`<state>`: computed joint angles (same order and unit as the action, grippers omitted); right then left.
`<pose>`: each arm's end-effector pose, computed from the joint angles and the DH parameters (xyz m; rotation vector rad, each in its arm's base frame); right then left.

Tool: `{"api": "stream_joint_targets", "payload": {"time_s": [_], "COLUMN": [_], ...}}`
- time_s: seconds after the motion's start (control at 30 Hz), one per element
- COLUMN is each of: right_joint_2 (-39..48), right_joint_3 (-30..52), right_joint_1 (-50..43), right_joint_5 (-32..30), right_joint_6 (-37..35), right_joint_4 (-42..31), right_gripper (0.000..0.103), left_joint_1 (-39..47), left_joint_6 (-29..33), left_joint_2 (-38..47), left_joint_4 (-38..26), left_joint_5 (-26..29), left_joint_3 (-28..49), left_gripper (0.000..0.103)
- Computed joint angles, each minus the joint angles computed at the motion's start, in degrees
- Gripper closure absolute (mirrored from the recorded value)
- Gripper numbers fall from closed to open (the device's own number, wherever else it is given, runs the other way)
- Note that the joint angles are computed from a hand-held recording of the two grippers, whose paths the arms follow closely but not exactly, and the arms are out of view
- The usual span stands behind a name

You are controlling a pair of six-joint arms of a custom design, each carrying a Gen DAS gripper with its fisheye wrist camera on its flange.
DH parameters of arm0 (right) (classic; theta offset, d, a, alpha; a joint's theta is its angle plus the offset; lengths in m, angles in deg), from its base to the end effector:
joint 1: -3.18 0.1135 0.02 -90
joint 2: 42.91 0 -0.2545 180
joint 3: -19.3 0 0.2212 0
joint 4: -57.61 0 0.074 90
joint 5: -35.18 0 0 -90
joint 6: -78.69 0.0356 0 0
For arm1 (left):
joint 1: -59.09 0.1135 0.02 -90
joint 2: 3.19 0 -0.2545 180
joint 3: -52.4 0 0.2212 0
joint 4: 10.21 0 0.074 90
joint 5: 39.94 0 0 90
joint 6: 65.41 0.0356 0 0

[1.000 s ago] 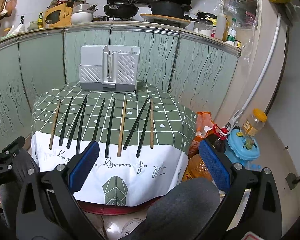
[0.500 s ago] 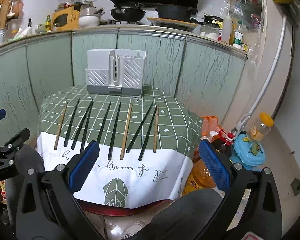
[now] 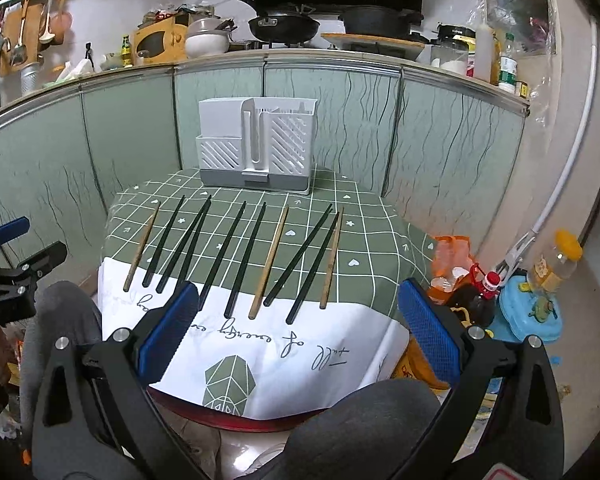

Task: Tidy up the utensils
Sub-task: 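Move both tools toward the row of chopsticks on the table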

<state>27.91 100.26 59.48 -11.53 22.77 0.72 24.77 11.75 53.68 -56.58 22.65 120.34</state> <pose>0.1438 0.1716 0.3200 -0.0806 2.1281 0.0033 0.1614 -0.0903 0.3081 0.1307 2.1056 0.0347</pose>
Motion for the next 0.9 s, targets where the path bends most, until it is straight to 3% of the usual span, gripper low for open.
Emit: {"api": "stream_joint_targets", "payload": {"time_s": [0.3, 0.6, 0.9], "right_joint_2": [-4.1, -8.3, -7.7], "right_joint_3": [-3.5, -6.9, -8.5], "right_joint_1": [-3.8, -10.7, -13.8], "right_joint_5": [-1.4, -6.0, -6.7], "right_joint_6": [-2.6, -4.0, -8.3], "right_joint_4": [4.3, 5.6, 8.8], "right_gripper": [0.008, 0.008, 0.008], "left_joint_1": [2.8, 8.1, 10.0], "left_joint_6": [1.0, 3.3, 6.0], "left_joint_2": [1.7, 2.3, 3.9], "left_joint_4": [1.4, 3.0, 6.3], "left_joint_5": [1.3, 6.0, 7.0], "left_joint_3": [1.5, 1.9, 0.5], "left_gripper": [0.005, 0.005, 0.005]}}
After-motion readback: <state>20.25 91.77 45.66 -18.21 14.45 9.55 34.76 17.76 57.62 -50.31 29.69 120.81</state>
